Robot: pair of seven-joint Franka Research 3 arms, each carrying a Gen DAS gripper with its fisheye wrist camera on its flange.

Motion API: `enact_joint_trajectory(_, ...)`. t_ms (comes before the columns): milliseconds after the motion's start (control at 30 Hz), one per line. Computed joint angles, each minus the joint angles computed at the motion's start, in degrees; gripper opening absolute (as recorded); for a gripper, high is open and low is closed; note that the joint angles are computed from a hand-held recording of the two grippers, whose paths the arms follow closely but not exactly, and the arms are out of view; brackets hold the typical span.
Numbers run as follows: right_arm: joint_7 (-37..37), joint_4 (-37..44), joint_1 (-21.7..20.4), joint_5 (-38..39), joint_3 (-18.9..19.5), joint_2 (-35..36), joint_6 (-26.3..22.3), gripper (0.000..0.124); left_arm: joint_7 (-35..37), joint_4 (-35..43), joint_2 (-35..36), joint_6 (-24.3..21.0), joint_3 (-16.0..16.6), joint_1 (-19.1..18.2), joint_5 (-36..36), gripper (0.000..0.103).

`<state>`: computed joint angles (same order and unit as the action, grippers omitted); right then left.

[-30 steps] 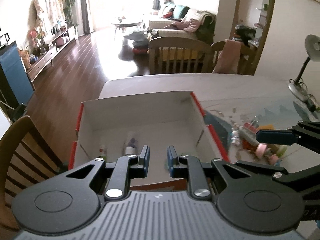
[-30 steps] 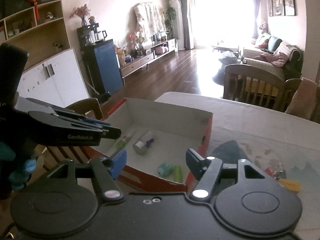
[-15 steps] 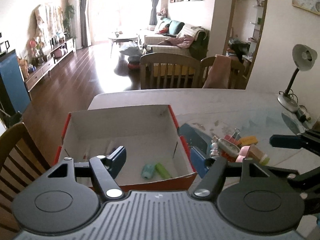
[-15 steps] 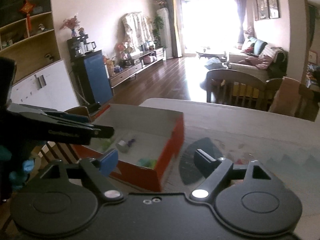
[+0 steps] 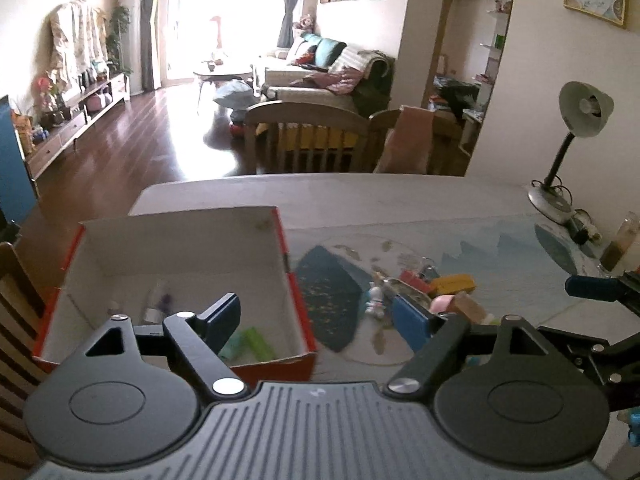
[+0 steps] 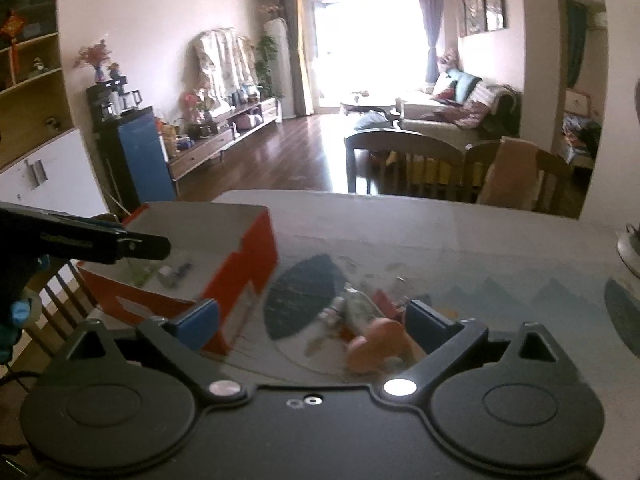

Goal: Organize rigid objects
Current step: 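Withdraw both grippers from the box back toward the pile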

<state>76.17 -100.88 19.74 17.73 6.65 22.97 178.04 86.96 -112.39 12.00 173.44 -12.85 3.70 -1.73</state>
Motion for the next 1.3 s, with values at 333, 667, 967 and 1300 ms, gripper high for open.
enact_joint_trajectory(333,-5.1,-0.5,-5.5,2.5,1.8,1.1,-2.2,0.098,0.8,5.0,6.3,0.7,-4.1,-0.8,-2.7,0.099)
enact_joint_trajectory(667,-9.4,5.2,-8.5,3.3,1.0,6.4,-6.4,0.094,-11.5,14.3,14.7,-3.2,1.1,-8.6,6.1,0.103)
enact_joint_trajectory(967,-10.2,18.5,-9.8,3.4,0.1,15.9,-17.6,0.08,-16.4,24.3,23.2,-8.6,1.9,-11.6,11.1,0.103)
enact_joint_trajectory(1300,-14.1,28.4,-11.1,4.0,0.7,22.9,-26.1,0.072,-19.4,30.4,28.3,-12.4,2.5,-13.0,11.8,0.103)
